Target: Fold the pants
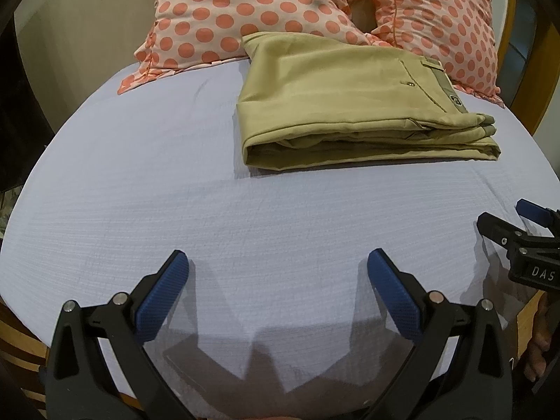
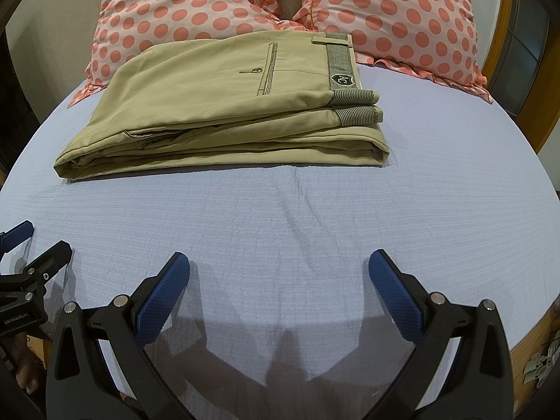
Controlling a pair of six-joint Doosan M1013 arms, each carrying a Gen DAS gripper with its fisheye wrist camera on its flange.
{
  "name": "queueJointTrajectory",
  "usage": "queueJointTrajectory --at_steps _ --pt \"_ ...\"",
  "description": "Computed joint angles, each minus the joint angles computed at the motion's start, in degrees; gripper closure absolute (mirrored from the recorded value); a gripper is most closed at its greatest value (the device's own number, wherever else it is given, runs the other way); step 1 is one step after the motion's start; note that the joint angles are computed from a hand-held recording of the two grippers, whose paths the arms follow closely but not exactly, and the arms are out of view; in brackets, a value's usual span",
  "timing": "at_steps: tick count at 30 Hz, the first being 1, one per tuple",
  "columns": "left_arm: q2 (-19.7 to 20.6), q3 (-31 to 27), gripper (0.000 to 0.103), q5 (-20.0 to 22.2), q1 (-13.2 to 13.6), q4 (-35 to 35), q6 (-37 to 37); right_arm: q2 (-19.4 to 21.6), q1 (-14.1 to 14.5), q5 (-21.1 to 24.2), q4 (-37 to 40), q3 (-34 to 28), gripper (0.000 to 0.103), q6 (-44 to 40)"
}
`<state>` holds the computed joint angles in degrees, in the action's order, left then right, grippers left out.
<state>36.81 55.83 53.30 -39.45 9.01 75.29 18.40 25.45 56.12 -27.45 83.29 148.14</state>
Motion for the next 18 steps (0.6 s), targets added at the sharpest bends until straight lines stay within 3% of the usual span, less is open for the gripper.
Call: queueJointTrajectory --at_steps 18 --pt "0.02 0.00 0.002 0.22 -0.16 0.12 -0.26 0.00 0.00 -0.06 -0.03 0.01 0.001 -0.01"
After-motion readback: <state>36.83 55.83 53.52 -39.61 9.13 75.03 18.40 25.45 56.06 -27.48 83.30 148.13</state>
